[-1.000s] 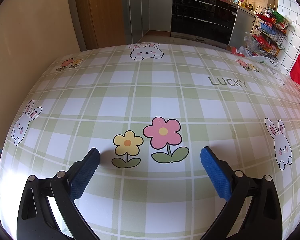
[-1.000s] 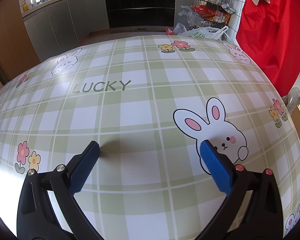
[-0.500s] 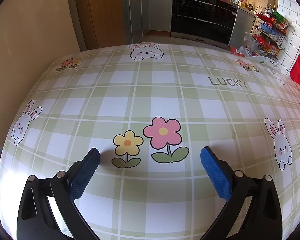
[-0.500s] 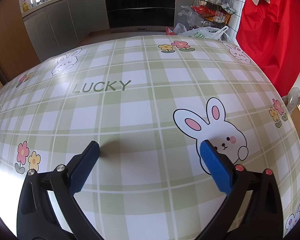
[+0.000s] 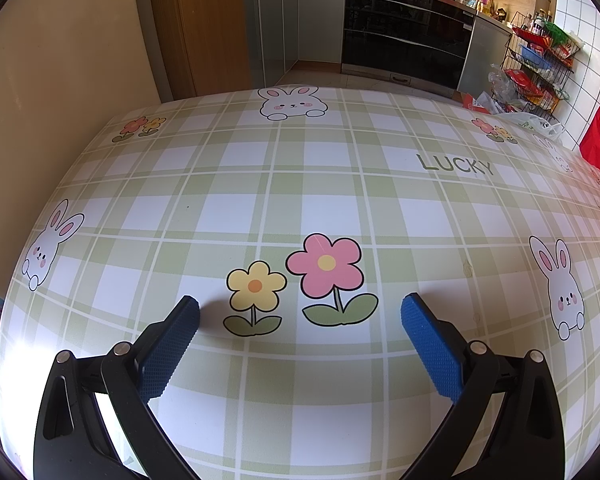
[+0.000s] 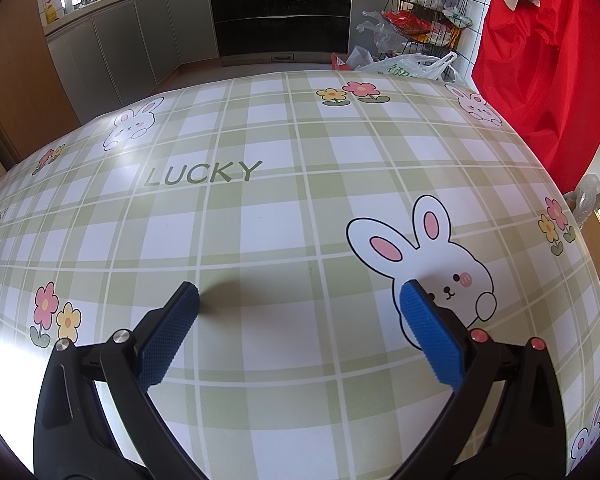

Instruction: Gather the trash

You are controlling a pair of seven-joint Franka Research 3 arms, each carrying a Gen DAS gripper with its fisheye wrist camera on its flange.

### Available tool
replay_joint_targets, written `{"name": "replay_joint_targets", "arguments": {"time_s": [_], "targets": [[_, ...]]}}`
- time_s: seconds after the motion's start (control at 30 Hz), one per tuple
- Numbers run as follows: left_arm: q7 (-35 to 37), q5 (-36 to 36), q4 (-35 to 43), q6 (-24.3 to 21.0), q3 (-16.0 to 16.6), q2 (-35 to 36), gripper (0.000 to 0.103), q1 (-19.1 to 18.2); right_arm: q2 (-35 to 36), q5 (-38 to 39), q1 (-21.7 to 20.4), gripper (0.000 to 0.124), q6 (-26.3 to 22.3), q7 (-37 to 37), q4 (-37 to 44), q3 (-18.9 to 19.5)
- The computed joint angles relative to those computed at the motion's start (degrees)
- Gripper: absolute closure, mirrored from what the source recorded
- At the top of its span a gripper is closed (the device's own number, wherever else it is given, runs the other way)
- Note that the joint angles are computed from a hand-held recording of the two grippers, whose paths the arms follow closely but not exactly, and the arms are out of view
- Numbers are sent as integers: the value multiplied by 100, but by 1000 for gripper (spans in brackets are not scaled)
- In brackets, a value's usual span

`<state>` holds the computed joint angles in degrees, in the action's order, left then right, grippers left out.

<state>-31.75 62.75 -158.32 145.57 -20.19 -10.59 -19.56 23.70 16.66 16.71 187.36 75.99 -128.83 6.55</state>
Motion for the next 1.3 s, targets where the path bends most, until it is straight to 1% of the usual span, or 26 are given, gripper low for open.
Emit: {"name": "replay_joint_targets", "arguments": {"time_s": [0.03,0.13,0.17,0.2,0.27,0.3,0.33,0.4,0.43,0.47,0.6,0.67,0.77,0.8,0.9,0.97,1.0,1.1,1.17,1.2,1.3], "targets": [[-4,3,-7,6,3,-7,4,0,10,15,55,25,7,15,4,-31],[-1,0,-3,2,1,-4,4,-2,3,9,10,25,-3,-2,5,-5],[-1,0,-3,1,1,-4,4,-2,17,29,105,25,13,23,7,-64],[-1,0,-3,1,2,-4,4,-2,-1,9,7,25,-4,-6,3,-5],[-1,0,-7,4,3,-7,4,-3,13,26,76,25,8,13,8,-45],[-1,-1,1,0,1,0,4,-3,-5,6,-20,25,-8,-15,1,11],[0,-1,-2,2,3,-4,4,-3,5,19,39,25,1,0,5,-24],[-2,1,-1,2,3,-2,4,-2,-9,6,-38,25,-10,-24,-1,22],[-1,2,-5,5,5,-5,4,-1,2,18,14,25,-3,-10,5,-8],[-1,1,-4,3,3,-5,4,-2,-5,11,-23,25,-9,-22,2,13],[-4,4,-4,5,4,-3,4,-1,10,27,47,25,1,-4,10,-29],[-6,6,-2,4,3,0,4,-1,0,17,-7,25,-8,-21,6,2],[-6,6,-2,5,3,0,4,0,15,31,62,25,4,-1,13,-39],[-6,7,-4,6,4,-2,4,0,-1,14,-24,25,-9,-26,7,12],[-7,7,-4,6,4,-2,4,0,3,15,-24,25,-5,-28,7,14],[-7,7,-3,6,4,0,4,0,22,31,54,25,15,-6,13,-31],[-7,8,-8,8,6,-5,4,0,6,12,-37,25,2,-33,5,23],[-9,10,-4,8,5,0,4,0,28,28,38,25,21,-12,13,-20],[-8,5,-1,3,2,1,4,-2,29,23,17,25,28,-18,8,-4],[-8,4,-6,3,2,-5,4,-4,12,4,-65,25,15,-44,0,41],[-6,5,-7,8,6,-4,4,-2,32,22,12,25,32,-21,9,0]]}}
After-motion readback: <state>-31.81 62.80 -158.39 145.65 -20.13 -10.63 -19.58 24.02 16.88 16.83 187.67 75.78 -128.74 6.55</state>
